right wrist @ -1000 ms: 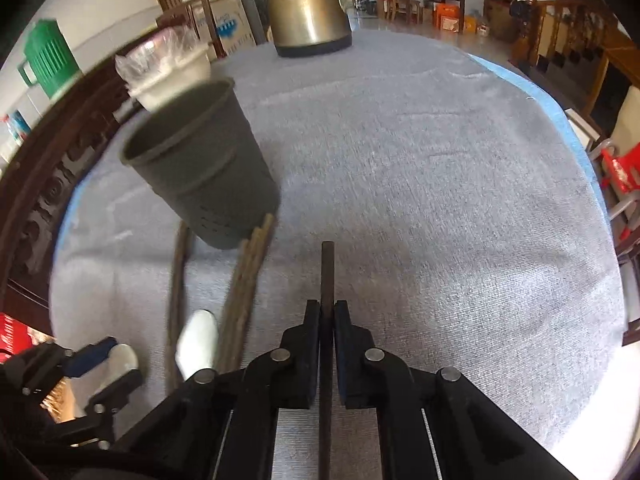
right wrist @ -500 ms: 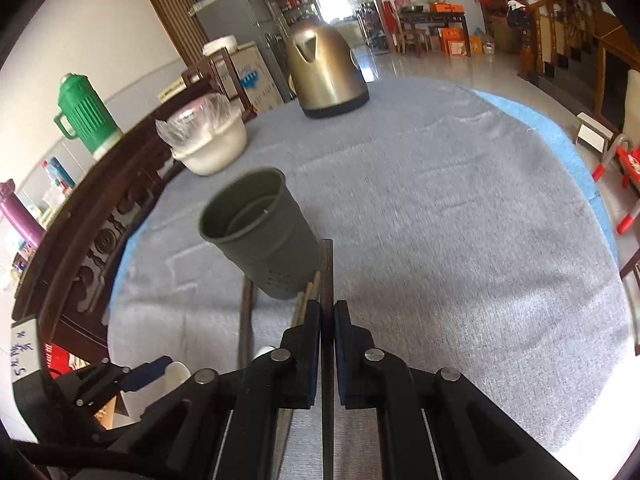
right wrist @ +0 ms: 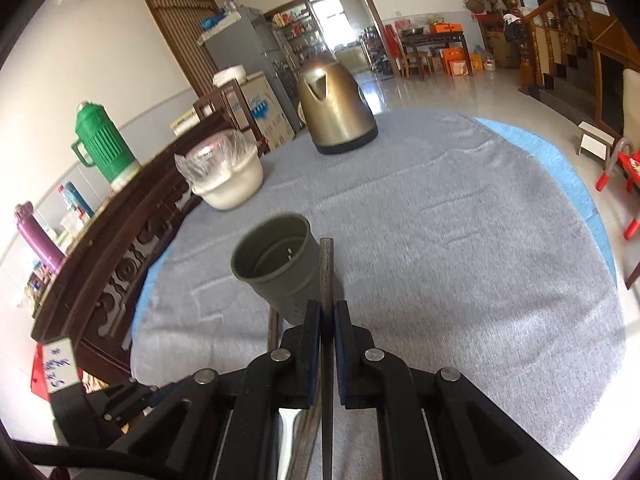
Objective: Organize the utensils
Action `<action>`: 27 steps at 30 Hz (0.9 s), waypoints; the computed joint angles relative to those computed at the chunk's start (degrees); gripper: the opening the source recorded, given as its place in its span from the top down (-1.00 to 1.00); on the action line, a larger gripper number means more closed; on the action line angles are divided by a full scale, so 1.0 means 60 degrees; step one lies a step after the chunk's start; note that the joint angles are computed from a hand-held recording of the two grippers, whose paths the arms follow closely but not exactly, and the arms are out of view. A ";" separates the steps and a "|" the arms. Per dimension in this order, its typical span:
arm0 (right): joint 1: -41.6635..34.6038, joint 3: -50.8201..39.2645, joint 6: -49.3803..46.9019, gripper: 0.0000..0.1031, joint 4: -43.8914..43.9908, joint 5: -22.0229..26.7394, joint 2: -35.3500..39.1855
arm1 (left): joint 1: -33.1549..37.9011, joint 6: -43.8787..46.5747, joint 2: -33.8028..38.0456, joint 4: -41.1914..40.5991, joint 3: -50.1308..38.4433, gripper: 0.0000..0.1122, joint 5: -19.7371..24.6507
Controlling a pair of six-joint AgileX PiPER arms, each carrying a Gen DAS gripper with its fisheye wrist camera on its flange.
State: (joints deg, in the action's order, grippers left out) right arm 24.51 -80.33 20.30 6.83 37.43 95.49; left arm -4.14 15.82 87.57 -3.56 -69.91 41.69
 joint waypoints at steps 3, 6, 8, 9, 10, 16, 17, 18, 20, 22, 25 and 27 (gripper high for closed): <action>-0.0041 0.0040 0.0128 0.86 0.0004 -0.0384 -0.0183 | 0.0261 0.0479 0.0067 -0.0701 -0.0373 0.39 0.0218; -0.0010 -0.0089 0.0509 0.86 -0.0351 -0.0750 -0.0349 | 0.0754 0.1200 0.0319 -0.1837 -0.1236 0.42 0.0743; 0.0001 -0.0216 0.0808 0.86 -0.0633 -0.0996 -0.0440 | 0.1079 0.1474 0.0614 -0.2502 -0.2026 0.51 0.1192; -0.0021 -0.0322 0.0935 0.86 -0.0718 -0.1151 -0.0478 | 0.1206 0.1528 0.0771 -0.2751 -0.2407 0.53 0.1383; -0.0020 -0.0494 0.1112 0.86 -0.0867 -0.1189 -0.0464 | 0.1347 0.1553 0.0988 -0.3039 -0.2907 0.53 0.1620; -0.0001 -0.1857 0.2428 0.86 -0.2062 -0.1365 0.0018 | 0.1693 0.1213 0.2416 -0.4017 -0.5978 0.54 0.2735; -0.0036 -0.2120 0.2504 0.86 -0.2101 -0.1353 0.0148 | 0.1644 0.1077 0.2649 -0.4001 -0.6463 0.54 0.2849; -0.0069 -0.2289 0.2578 0.86 -0.2142 -0.1365 0.0241 | 0.1587 0.0906 0.2863 -0.3890 -0.6923 0.54 0.2949; -0.0124 -0.2666 0.2815 0.86 -0.2242 -0.1382 0.0425 | 0.1570 0.0727 0.3186 -0.3813 -0.7604 0.53 0.3227; -0.0221 -0.2974 0.3094 0.86 -0.2279 -0.1487 0.0553 | 0.1638 0.0651 0.3217 -0.3759 -0.7613 0.54 0.3146; -0.0230 -0.3348 0.3630 0.86 -0.2803 -0.1503 0.0783 | 0.1839 0.0856 0.3220 -0.3665 -0.7189 0.54 0.3193; -0.0162 -0.3593 0.3978 0.86 -0.3276 -0.1415 0.1034 | 0.1934 0.1028 0.3270 -0.3488 -0.6742 0.54 0.3459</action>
